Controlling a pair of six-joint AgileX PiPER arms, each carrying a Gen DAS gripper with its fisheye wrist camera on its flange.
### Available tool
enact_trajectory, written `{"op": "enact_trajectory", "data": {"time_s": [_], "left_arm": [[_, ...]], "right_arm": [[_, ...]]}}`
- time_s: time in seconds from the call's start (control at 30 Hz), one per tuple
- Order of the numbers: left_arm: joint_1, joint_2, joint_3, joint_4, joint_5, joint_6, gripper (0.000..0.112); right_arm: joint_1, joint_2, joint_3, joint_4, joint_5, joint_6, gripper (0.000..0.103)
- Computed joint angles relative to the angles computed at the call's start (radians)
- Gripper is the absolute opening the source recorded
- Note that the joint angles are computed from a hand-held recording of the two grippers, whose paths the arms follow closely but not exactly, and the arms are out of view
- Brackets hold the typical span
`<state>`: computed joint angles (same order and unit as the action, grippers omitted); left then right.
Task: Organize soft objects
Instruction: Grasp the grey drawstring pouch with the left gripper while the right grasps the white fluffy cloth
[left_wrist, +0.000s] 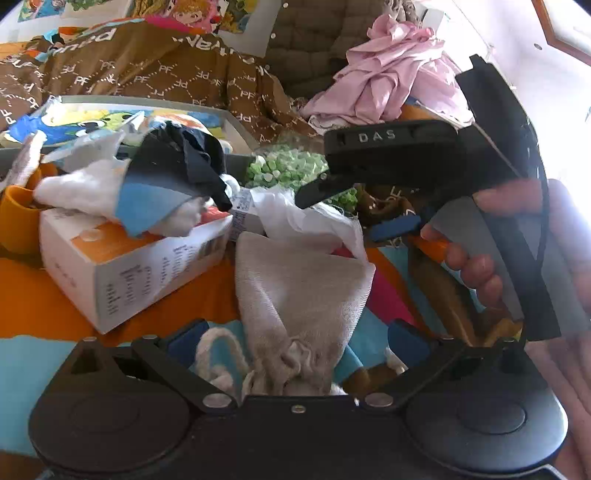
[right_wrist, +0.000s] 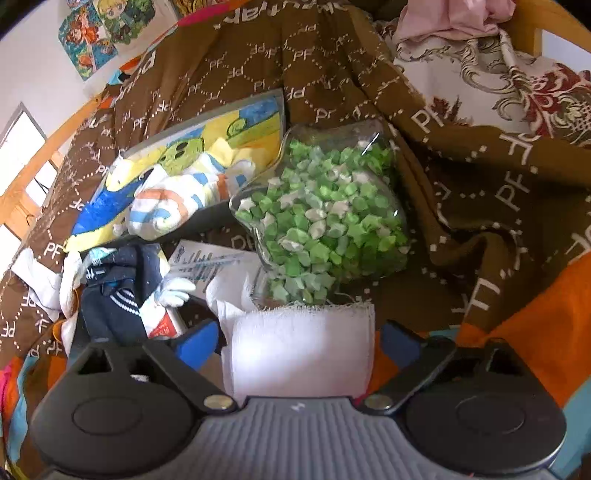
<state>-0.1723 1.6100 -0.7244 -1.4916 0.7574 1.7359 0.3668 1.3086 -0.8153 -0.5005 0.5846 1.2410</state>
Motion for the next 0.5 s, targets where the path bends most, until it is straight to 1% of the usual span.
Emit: {"op": "enact_trajectory", "data": {"time_s": [0.07, 0.1, 0.13, 0.23, 0.27, 0.3, 0.37, 0.5], "left_arm": [[-0.018, 0.013, -0.011, -0.001, -0.019, -0.007, 0.102], [-0.024, 0.018, -0.015, -0.006, -0.025, -0.006, 0.101], [-0.026, 0.025, -0.018, -0.015, -0.024, 0.0, 0.098], [-0.039, 0.041, -0.035, -0.011, -0.026, -0.012, 0.086], [-0.041, 0.044, -0.038, -0.011, -0.026, -0.013, 0.082], [-0.044, 0.045, -0.039, -0.011, -0.028, -0.014, 0.08], [-0.044, 0.048, -0.042, -0.009, -0.027, -0.017, 0.07], [-0.039, 0.05, -0.049, 0.001, -0.018, -0.036, 0.056]], "right_arm": [[-0.005, 0.026, -0.01, 0.034, -0.002, -0.04, 0.087], [-0.001, 0.035, -0.015, 0.036, 0.001, -0.04, 0.083], [0.002, 0.043, -0.017, 0.037, 0.0, -0.041, 0.079], [0.001, 0.052, -0.014, 0.05, -0.014, -0.043, 0.075], [0.0, 0.052, -0.013, 0.055, -0.018, -0.045, 0.071], [0.0, 0.053, -0.011, 0.052, -0.021, -0.041, 0.069], [0.004, 0.052, -0.009, 0.035, -0.021, -0.024, 0.062], [0.004, 0.045, -0.003, 0.037, -0.026, -0.024, 0.05]]}}
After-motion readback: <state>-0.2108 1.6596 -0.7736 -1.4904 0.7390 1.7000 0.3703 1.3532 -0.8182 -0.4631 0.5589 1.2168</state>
